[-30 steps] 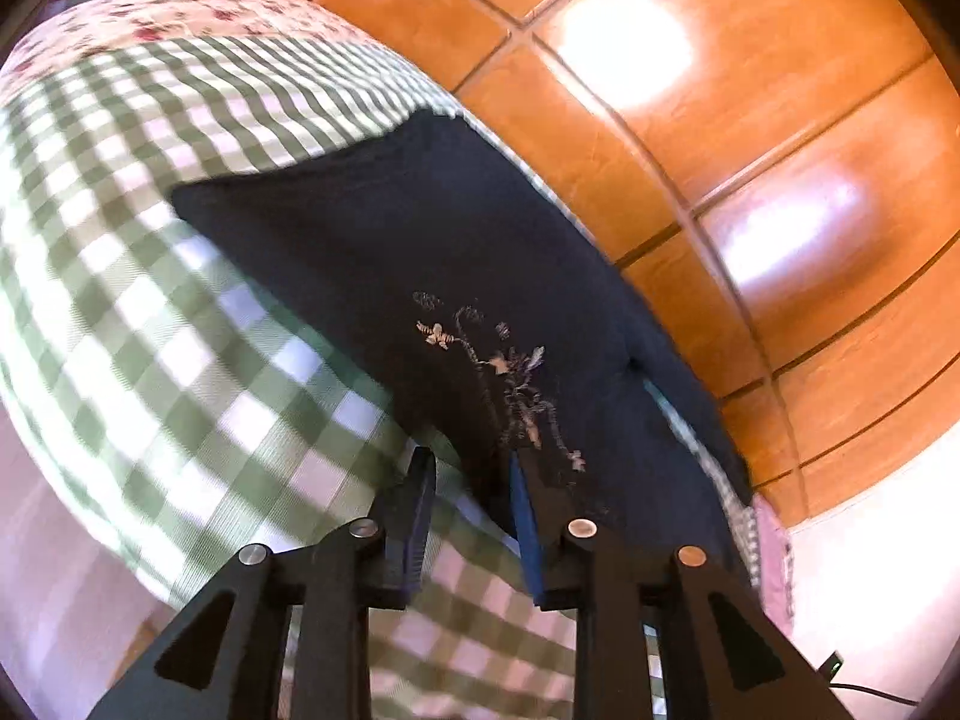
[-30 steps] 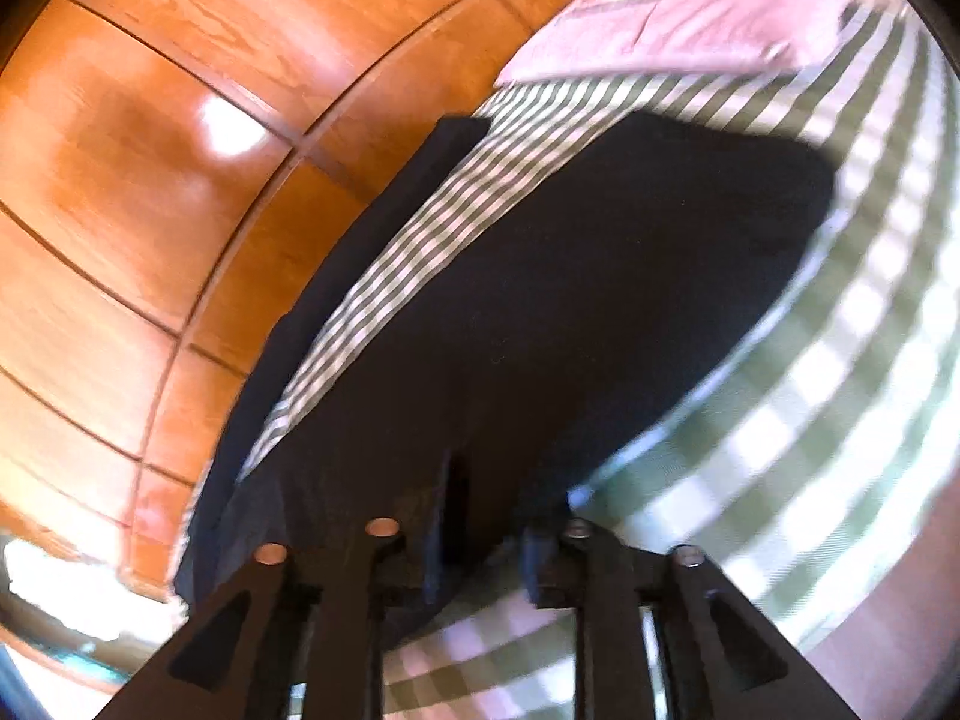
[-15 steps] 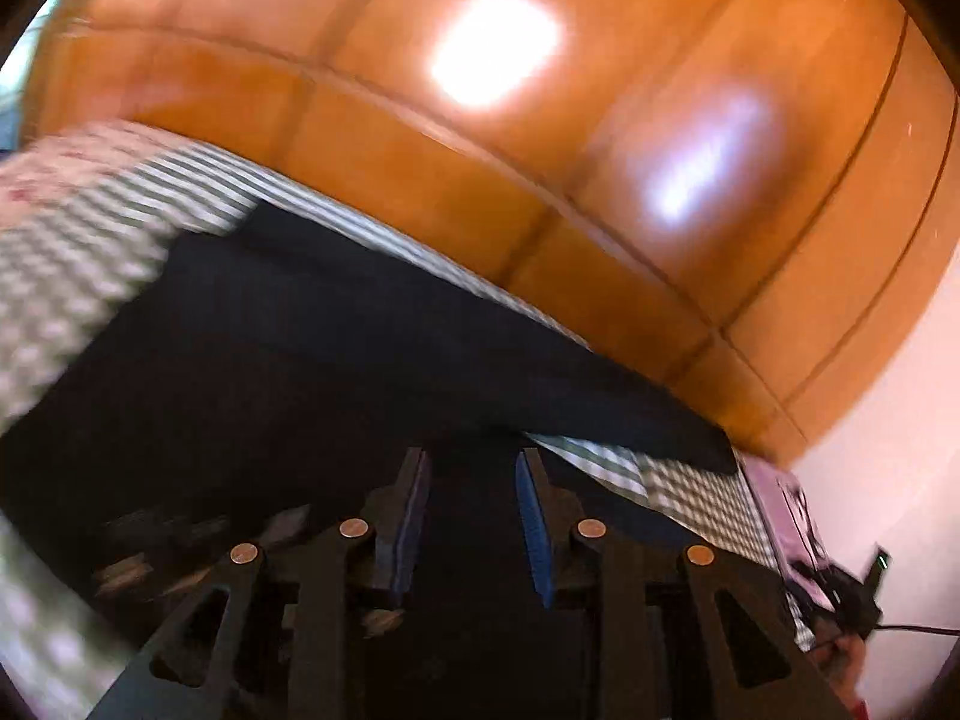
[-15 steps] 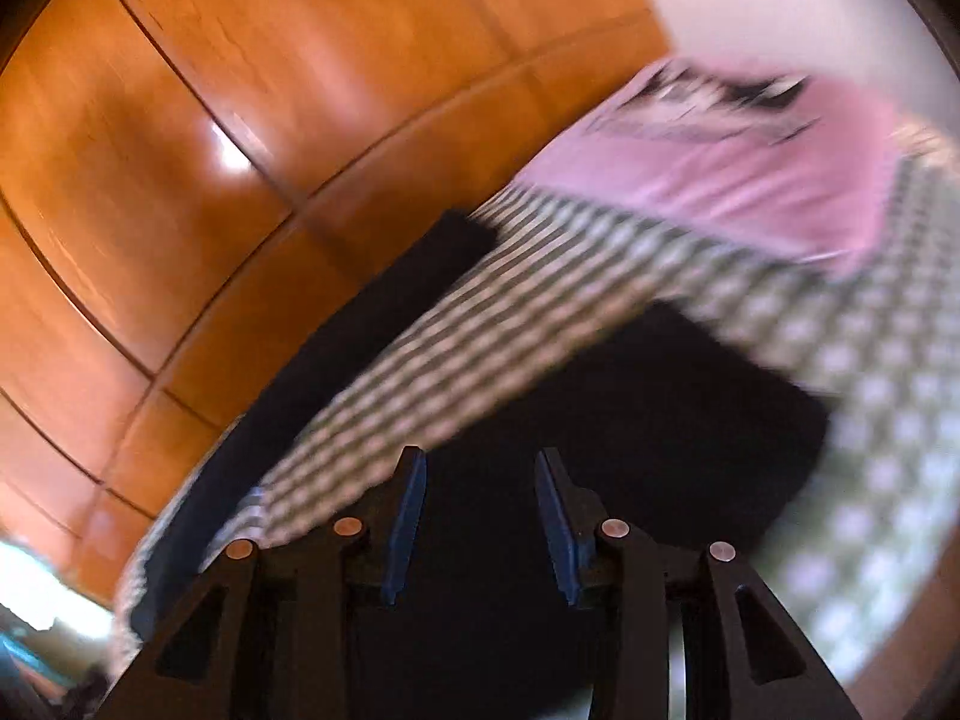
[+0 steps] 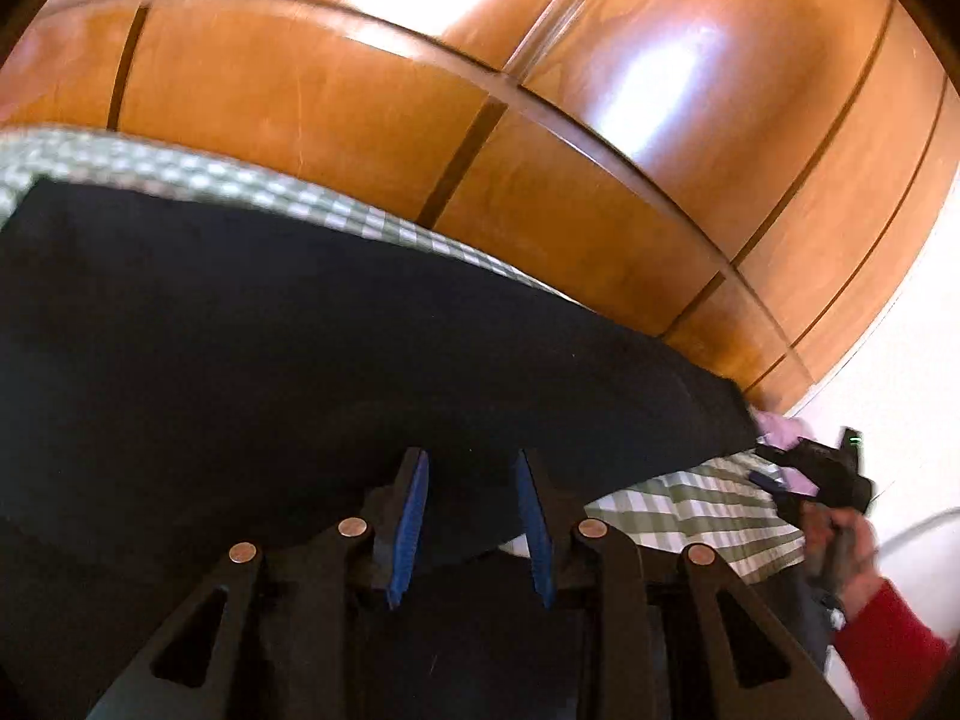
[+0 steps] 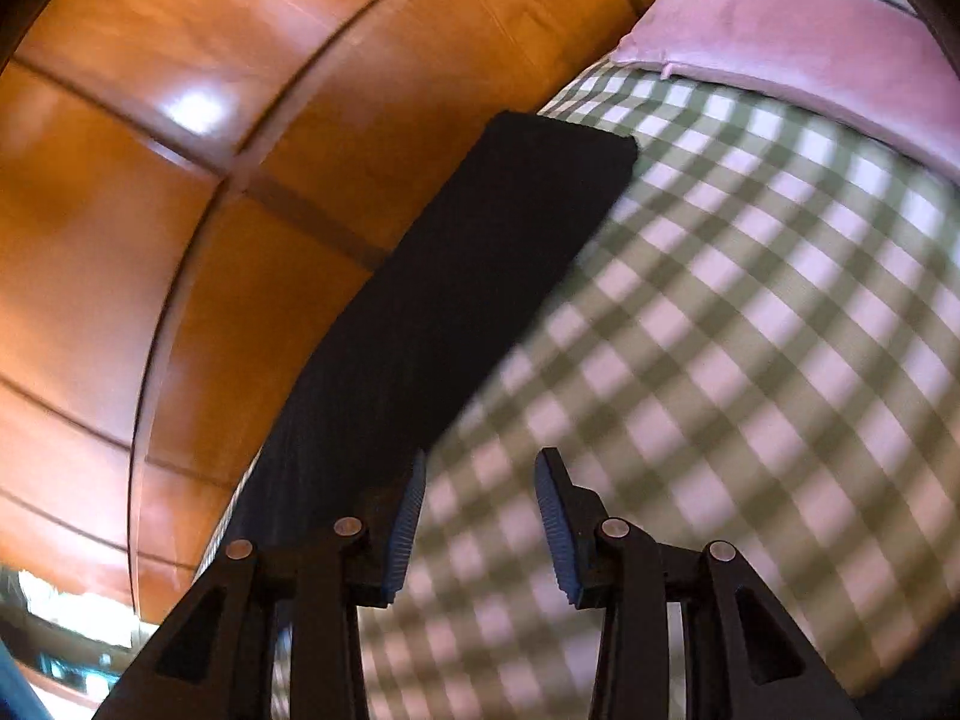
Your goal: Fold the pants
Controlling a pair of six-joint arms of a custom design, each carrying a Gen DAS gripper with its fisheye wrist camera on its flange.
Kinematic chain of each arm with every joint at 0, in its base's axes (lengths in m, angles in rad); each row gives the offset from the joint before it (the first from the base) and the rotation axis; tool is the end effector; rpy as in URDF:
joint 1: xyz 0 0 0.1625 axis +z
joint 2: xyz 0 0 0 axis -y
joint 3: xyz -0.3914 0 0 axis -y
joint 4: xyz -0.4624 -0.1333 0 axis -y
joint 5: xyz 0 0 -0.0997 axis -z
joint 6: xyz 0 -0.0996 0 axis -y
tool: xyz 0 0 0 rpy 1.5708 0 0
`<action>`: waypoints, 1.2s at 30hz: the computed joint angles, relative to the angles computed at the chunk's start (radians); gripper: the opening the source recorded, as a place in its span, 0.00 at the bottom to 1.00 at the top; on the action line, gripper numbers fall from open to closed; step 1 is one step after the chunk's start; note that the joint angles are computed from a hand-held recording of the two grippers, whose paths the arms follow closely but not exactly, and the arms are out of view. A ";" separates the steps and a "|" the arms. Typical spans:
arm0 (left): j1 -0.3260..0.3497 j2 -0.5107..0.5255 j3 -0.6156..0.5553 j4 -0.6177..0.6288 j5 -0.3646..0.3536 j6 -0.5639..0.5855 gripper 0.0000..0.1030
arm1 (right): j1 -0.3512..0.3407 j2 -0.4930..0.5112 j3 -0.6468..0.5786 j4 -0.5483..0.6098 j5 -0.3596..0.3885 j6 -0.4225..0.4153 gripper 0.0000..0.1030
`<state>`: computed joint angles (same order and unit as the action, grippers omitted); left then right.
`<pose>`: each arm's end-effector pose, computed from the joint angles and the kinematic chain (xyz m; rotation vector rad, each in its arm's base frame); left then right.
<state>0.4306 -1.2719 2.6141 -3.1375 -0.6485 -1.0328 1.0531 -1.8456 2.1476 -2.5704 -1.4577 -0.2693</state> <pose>-0.2117 -0.3313 0.0497 -0.0059 2.6088 -1.2821 -0.1096 -0.4845 0.3899 -0.2900 -2.7890 1.0025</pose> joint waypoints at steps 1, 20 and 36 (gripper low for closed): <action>-0.001 0.006 0.014 -0.067 -0.004 0.015 0.30 | 0.006 0.024 -0.016 -0.013 -0.007 0.014 0.38; -0.002 0.046 0.013 -0.134 -0.016 0.059 0.46 | -0.001 -0.042 0.044 -0.169 -0.051 0.125 0.14; -0.005 -0.133 0.013 0.160 -0.138 0.039 0.57 | 0.145 -0.224 0.280 -0.456 -0.355 -0.175 0.41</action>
<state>0.4252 -1.4047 2.6275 -2.9772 -0.7862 -0.9941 1.1981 -2.0697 2.4275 -3.0262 -1.8123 -0.4440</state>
